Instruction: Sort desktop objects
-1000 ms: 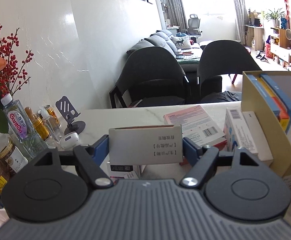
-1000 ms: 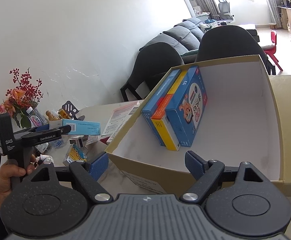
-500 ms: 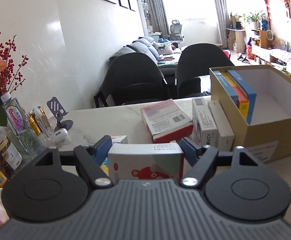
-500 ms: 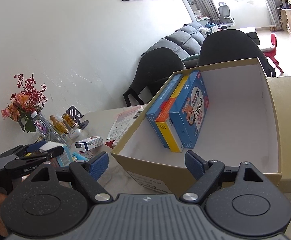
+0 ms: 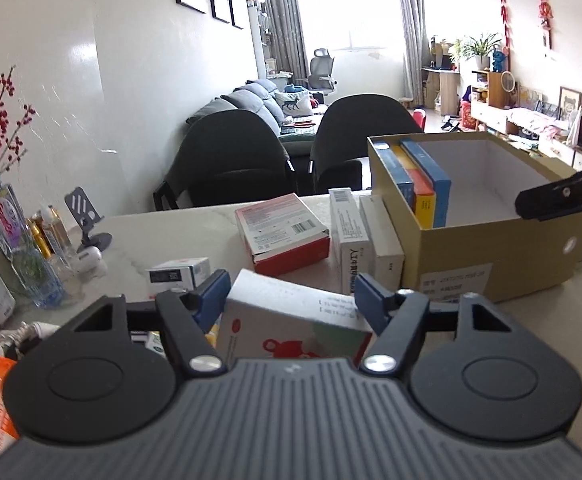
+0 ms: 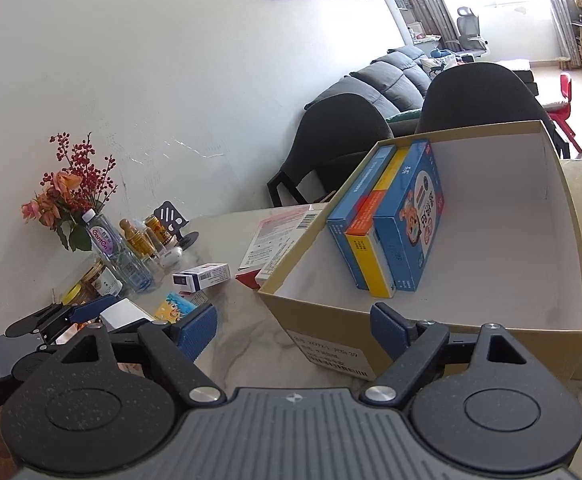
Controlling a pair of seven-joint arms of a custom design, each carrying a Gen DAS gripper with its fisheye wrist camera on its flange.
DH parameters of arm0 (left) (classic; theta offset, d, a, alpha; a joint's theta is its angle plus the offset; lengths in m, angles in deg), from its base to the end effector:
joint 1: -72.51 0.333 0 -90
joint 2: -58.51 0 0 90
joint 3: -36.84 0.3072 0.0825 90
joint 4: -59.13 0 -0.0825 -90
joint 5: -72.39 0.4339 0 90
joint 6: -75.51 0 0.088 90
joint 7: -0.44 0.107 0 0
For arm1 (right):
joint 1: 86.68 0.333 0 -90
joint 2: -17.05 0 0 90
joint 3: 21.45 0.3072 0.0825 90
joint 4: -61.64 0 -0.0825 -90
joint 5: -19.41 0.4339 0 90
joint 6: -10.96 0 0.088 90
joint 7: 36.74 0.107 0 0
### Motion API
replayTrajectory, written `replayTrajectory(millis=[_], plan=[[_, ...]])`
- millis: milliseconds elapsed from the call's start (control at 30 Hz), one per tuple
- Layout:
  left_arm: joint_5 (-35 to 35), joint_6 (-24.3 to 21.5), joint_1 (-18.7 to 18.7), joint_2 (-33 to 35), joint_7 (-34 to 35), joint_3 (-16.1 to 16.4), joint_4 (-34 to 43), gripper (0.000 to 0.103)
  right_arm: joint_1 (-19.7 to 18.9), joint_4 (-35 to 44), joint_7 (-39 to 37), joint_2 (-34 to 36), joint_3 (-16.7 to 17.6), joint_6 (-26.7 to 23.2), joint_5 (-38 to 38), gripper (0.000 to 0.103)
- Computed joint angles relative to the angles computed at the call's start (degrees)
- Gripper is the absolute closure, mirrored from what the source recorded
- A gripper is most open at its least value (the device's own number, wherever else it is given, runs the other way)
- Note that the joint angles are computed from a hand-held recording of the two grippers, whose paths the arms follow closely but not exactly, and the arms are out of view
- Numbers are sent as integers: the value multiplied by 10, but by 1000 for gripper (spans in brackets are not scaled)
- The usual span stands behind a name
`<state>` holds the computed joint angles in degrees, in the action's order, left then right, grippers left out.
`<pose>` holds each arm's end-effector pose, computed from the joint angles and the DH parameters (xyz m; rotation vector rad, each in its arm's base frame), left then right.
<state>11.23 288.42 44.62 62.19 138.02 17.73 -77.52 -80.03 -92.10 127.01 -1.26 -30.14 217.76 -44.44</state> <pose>0.4387 -0.2995 0.3607 -1.2677 1.8612 -0.9995 0.4272 0.0987 0.4027 -1.4446 1.5089 -0.3453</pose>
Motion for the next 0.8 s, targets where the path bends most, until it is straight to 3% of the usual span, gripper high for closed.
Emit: replayTrajectory(millis=[100,333,500,600,767,800], plan=[[22,1,0,4,-32,-2,-8,33,2,-1,4,0,0,0,0,17],[154,-37,6,-15,-193,-5,-63,31,4,1,24,-1,-5,-5,-25,17],[360,-41,30,-11,-400,2,-106,23,2,10,41,11,4,-9,-50,17],[311,-47,18,-1,-368,4,-93,24,5,15,56,18,10,-22,-69,17],[373,-57,34,-19,-437,8,-108,19,4,10,42,15,19,-22,-60,17],[346,-55,30,-22,-417,7,-108,17,4,8,39,14,19,-21,-57,17]])
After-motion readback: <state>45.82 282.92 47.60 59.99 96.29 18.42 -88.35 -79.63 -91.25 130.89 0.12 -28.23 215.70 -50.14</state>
